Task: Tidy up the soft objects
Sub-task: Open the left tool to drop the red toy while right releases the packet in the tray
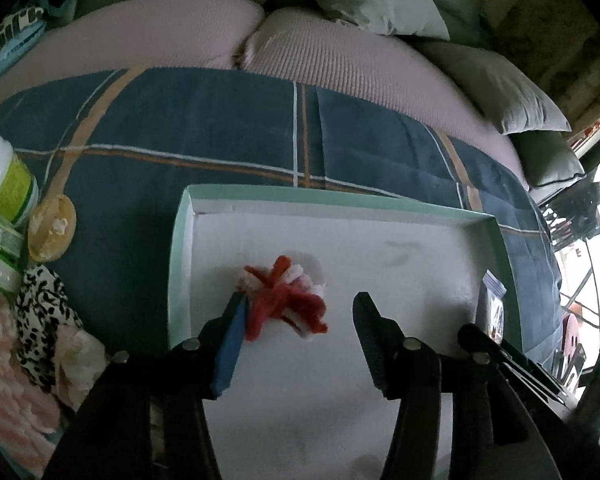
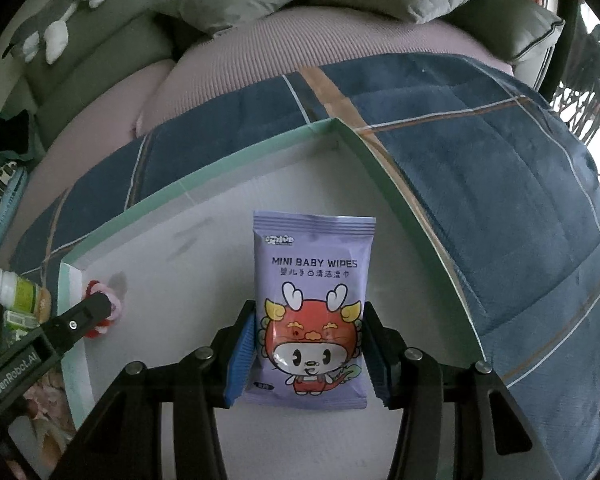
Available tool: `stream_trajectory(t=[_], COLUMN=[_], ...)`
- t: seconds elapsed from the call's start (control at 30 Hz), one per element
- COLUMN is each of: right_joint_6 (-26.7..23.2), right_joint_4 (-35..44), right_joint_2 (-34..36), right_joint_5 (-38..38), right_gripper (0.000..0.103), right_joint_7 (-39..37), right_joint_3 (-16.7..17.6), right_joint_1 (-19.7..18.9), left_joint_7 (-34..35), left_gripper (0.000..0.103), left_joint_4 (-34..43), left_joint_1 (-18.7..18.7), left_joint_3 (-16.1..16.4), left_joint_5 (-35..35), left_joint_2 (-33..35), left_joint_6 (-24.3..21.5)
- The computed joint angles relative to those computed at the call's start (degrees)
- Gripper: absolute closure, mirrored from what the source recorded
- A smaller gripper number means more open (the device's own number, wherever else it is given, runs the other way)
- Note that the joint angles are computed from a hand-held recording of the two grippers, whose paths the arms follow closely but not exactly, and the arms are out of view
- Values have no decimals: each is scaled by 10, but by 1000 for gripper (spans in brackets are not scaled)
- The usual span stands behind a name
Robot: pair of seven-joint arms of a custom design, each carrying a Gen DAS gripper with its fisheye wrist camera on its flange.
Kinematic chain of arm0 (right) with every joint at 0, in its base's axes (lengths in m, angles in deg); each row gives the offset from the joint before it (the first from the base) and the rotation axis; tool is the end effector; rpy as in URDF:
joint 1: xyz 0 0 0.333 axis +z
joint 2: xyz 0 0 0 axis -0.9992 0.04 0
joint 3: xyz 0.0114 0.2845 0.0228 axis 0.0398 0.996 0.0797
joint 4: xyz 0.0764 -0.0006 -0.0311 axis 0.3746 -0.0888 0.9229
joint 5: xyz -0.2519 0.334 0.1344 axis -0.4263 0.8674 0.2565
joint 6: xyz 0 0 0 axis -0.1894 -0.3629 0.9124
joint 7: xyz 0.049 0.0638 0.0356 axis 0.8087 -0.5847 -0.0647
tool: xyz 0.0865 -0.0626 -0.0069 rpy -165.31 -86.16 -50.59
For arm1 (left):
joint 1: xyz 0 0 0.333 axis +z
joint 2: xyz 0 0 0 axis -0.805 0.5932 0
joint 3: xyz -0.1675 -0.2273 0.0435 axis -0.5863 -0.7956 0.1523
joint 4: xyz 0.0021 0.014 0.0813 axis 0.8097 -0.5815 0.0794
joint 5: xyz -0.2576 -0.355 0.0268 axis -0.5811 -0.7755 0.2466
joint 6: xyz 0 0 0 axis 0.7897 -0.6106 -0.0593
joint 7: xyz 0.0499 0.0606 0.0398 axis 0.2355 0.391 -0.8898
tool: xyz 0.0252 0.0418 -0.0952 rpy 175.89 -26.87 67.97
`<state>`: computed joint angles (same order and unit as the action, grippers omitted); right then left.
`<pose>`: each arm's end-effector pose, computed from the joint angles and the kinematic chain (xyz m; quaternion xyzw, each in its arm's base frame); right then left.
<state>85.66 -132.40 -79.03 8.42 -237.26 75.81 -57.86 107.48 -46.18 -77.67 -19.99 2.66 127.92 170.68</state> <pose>0.5319 0.3751 0.4557 -0.3231 0.9193 -0.1767 0.1386 0.6874 -0.4568 0.4387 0.4665 -0.8477 0.2515 0.0223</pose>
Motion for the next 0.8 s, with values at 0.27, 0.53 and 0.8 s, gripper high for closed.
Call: stream_trajectory(t=[0.27,0.53,0.8], right_joint_6=[-26,-43,-55], right_joint_4=[23,32,44], right_joint_2=[9,10,13], right_joint_5=[-14,-21,-39], right_gripper=[50,47,33], right_joint_7=[-9,-14,-13], right_joint_3=[0,-2,0], right_joint_1=[6,10,14], left_joint_7=[9,12,-1], left_gripper=[38,26,11], left_joint_4=[-46,-78,-109], left_joint_1=[7,17,20], left_joint_3=[-2,-6,5], left_joint_5=[-3,-10,3], left_joint_2=[-34,-59,-81], left_joint_6=[30,59,106])
